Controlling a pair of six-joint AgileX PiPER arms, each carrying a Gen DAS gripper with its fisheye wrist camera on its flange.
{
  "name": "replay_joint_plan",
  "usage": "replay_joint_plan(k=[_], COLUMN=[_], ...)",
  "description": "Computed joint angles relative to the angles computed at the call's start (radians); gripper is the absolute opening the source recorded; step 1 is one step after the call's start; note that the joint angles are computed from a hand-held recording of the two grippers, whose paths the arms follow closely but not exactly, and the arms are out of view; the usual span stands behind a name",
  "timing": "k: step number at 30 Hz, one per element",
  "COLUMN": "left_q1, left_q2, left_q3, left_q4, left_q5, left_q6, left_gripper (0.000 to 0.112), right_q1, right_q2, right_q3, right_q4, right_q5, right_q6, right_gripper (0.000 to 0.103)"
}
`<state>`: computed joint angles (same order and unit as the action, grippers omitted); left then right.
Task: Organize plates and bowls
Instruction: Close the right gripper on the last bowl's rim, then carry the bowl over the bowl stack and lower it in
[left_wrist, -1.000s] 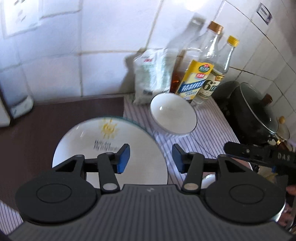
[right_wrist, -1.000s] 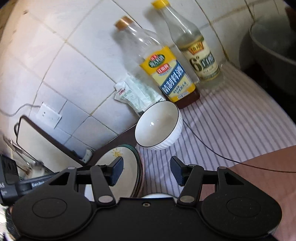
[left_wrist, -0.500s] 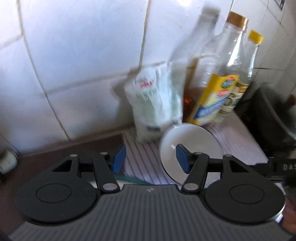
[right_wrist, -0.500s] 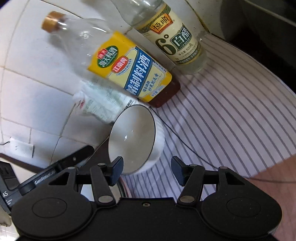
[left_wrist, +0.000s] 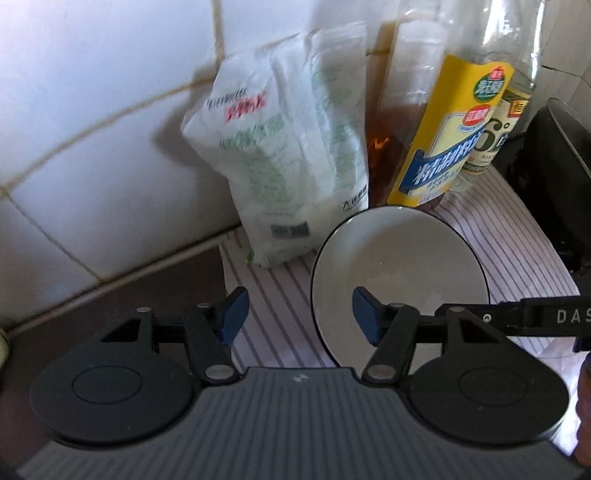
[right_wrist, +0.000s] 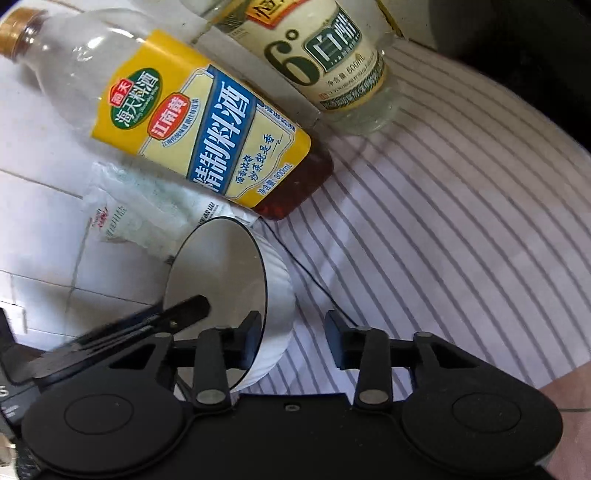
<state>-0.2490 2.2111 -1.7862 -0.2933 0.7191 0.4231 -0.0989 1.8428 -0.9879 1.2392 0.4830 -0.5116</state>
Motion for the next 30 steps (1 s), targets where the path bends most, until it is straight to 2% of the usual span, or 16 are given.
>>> replay_joint_plan(k=[1,2,4,6,8,12,16,21,30], left_q1=[0.004,0.01,0.023,0.018,0.021,0.048,0.042,0.02,0.03], left_q2=[0.004,0.014,0.036,0.027,0.002,-0.072,-0.205,-0.388,-0.62], left_q3=[-0.004,-0.016,-0.065,-0.067,-0.047,-0.002,0.104,0.268,0.423], left_q4=[-0.009,-0.02,-0.048,-0.033,-0.047,-0.112,-0.088,-0.036,-0.054], left_q5=[0.015,0.035,0.133,0.159,0.171,0.212,0.21,0.178,0.243], left_q6=[0.002,0.008,-0.015,-0.056,-0.066,-0.027,-0.059,-0.052,0.013], left_gripper=[0.03,0.018,0.008,0.008,0.008,0.009,0.009,0.009,0.01], right_q1=[-0.006,-0.009,0.002,0.027,0.031,0.01,-0.003,0.027,0.049], right_q2=[0.001,0.0,-0.005,-0.023,-0.043,-0.11,-0.223,-0.394,-0.675], right_q3=[0.01,0.019,0.023,0.023,0.018,0.065,0.132,0.192,0.273], right_q4=[0.049,0.085,0.096,0.036,-0.057,-0.021,-0.014,-0.14,-0.329], right_q5=[0.009,0.014,0.002,-0.033,-0.025,0.006,0.042,0.048,0.142], right_q6=[-0.048,-0.085,-0.108,-0.043,0.071,0.041,0.039,0.184,0.427], right_gripper=[0.025,0.021,0.021,0.02,0.02,0.02,0.02,0.02,0.02])
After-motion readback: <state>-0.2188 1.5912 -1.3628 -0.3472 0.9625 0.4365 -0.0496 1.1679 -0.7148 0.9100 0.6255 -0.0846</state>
